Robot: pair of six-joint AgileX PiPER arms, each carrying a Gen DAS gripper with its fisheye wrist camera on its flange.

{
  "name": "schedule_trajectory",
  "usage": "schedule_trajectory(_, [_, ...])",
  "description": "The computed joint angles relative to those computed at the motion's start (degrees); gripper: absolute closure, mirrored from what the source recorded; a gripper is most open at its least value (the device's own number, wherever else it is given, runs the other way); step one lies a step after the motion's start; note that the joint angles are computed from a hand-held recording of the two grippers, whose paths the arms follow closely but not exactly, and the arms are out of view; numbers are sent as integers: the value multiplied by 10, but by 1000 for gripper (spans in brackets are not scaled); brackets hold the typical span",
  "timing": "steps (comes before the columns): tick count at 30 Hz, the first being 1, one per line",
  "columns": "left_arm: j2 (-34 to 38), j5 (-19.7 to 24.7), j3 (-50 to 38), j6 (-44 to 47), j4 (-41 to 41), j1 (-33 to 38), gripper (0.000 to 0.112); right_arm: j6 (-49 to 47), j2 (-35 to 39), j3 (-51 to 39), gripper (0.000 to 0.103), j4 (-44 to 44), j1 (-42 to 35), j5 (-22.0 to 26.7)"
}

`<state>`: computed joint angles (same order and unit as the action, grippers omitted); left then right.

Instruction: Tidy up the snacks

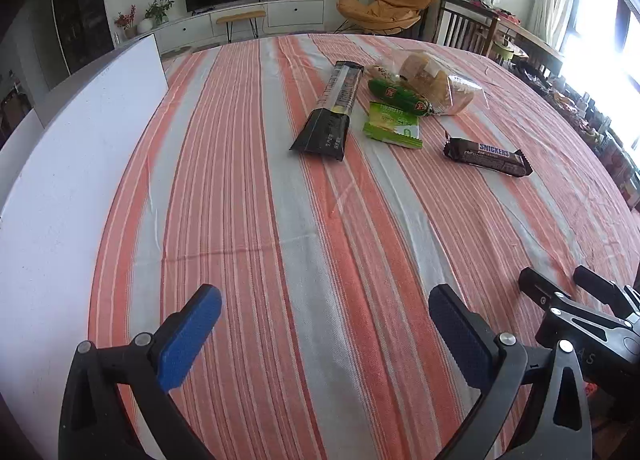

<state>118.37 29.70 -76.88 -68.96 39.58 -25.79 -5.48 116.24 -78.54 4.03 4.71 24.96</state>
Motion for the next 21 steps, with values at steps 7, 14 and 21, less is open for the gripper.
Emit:
schedule_trajectory(7, [20, -3, 7, -32, 36, 23, 10, -2, 1, -1, 13, 1, 0, 1])
schedule_trajectory(14, [19, -6, 14, -69, 76, 25, 9, -4, 2, -3, 11, 2, 0, 3])
schedule_trajectory(21, [20, -5, 12, -67, 74, 26, 9, -4, 2, -4, 11, 3, 0, 3])
